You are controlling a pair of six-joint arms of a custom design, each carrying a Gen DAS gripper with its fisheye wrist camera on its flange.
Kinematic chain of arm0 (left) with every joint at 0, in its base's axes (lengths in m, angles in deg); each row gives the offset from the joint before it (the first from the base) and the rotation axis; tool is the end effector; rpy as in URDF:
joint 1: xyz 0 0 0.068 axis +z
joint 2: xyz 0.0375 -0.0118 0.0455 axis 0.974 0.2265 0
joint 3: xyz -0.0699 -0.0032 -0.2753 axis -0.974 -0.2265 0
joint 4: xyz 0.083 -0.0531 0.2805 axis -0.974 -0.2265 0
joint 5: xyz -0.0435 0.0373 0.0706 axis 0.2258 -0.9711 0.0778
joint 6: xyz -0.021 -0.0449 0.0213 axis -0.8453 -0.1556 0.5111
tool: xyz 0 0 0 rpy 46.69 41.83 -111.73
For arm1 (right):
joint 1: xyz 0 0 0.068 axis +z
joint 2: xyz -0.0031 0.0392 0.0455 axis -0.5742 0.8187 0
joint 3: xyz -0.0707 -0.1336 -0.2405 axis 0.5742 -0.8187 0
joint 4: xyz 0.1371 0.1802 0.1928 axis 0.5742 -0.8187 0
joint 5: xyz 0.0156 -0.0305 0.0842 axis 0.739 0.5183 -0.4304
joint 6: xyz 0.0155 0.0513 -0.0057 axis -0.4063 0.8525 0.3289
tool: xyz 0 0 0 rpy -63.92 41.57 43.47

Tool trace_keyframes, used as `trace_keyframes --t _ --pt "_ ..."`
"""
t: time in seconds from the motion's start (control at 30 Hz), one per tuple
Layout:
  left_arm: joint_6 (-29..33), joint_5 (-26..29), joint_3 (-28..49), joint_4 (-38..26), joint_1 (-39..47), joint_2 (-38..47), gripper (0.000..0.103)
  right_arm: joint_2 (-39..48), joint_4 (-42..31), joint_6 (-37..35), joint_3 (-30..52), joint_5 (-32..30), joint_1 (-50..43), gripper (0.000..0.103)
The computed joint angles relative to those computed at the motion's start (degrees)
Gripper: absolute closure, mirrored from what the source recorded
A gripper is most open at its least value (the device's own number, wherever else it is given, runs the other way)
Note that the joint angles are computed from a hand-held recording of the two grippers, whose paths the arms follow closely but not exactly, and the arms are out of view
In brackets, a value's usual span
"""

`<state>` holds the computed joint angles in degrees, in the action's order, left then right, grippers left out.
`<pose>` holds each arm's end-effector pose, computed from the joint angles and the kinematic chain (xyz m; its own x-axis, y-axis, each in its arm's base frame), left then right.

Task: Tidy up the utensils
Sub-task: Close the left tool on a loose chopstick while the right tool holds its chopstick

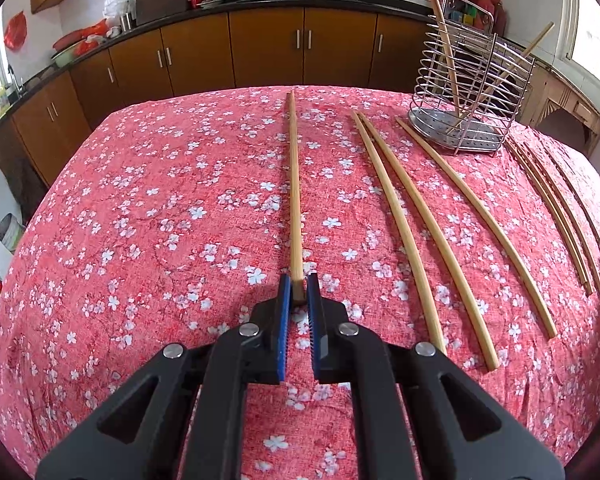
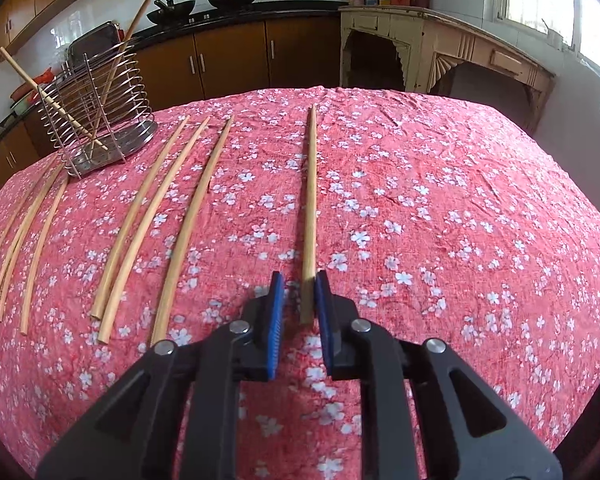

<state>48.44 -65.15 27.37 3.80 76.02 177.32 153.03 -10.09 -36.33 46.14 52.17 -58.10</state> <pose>0.1671 0.0010 0.0252 -0.7710 -0.1204 -0.6254 -0.1532 0.9882 -0.0013 0.2050 -0.0764 0.0408 -0.7607 -0.0123 -0.6490 -0.0300 0.9994 0.0163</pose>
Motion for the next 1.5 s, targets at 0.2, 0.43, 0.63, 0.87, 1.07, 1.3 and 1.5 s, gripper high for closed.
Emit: trace_keyframes --t 0.2,0.43,0.63,0.87,1.07,1.3,1.5 --pt "-0.47 0.05 -0.31 -0.03 -0.43 -0.38 0.094 -0.01 -0.63 -0.46 0.50 -0.15 -0.41 0.085" --pt "0.24 -1.99 -1.87 -1.08 -3.07 -2.62 0.094 -0.55 -0.17 0.49 -0.46 0.20 -0.30 0.085" --pt "-0.66 -4.58 -1.78 -1.87 -5.86 -2.83 0.089 -0.73 -5.01 -0.15 1.84 -0.90 -0.90 0.095" --pt "0.50 -0.72 -2.25 -0.73 -2.12 -2.84 0.079 3.75 -5.36 0.14 6.88 1.20 0.29 0.095" --pt "0.96 -0.82 -2.53 -0.81 -2.93 -3.19 0.072 4.93 -5.66 -0.31 7.95 -0.33 -0.98 0.095" --pt "-0.63 -2.10 -2.40 0.39 -4.43 -1.64 0.072 4.71 -5.33 -0.54 7.78 0.74 -0.49 0.095" --pt "-1.54 -2.69 0.73 -0.04 -4.10 1.13 0.075 4.25 -5.51 -0.51 7.49 0.77 -0.51 0.094"
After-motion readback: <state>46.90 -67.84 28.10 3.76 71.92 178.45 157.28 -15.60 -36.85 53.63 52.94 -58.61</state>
